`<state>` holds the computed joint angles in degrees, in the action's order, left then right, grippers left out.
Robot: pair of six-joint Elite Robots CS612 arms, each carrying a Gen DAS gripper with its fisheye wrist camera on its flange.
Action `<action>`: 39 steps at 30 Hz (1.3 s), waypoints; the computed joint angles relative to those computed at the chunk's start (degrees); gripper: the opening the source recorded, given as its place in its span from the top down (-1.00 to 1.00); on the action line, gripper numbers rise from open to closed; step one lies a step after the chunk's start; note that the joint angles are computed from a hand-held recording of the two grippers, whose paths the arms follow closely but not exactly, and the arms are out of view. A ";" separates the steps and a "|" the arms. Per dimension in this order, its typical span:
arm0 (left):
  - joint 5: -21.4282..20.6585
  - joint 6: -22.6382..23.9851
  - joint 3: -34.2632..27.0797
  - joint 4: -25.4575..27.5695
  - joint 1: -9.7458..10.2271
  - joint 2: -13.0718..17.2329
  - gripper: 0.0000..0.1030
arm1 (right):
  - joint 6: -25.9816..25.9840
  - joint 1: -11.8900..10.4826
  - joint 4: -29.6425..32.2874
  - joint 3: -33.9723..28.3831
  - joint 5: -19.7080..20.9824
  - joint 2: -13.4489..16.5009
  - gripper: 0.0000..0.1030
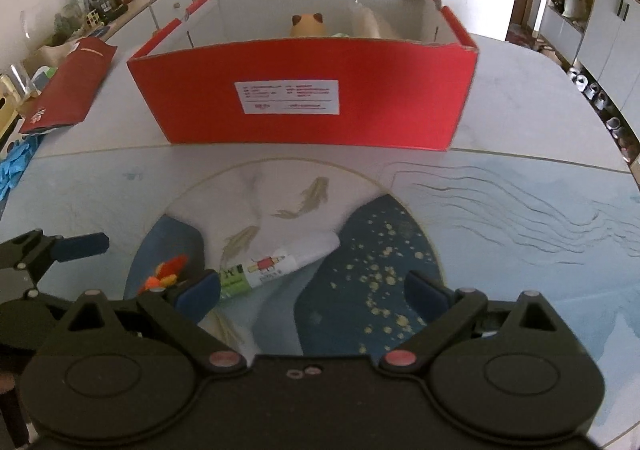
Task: Organize objects
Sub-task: 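Withdraw both tools from the box back toward the plush toy and glue stick, then grasp the red plush keychain with the left tool while the right grasps the glue stick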
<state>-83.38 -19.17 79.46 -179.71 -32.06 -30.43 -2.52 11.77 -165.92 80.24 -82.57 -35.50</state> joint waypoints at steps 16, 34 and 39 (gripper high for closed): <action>-0.18 3.64 -0.34 -2.39 0.37 0.65 -0.96 | 2.97 1.42 7.30 -5.50 -1.01 2.72 -0.56; -1.28 5.25 0.30 -0.01 0.25 -0.26 -0.02 | -6.56 1.90 6.36 -2.57 -2.72 1.11 0.52; -1.56 5.48 1.61 -0.56 0.14 -0.89 -0.02 | -10.43 1.22 4.34 0.86 -1.87 -0.44 0.46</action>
<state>-84.95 -13.70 81.08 -180.26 -31.92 -31.31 -12.95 12.99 -161.58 81.10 -84.44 -35.94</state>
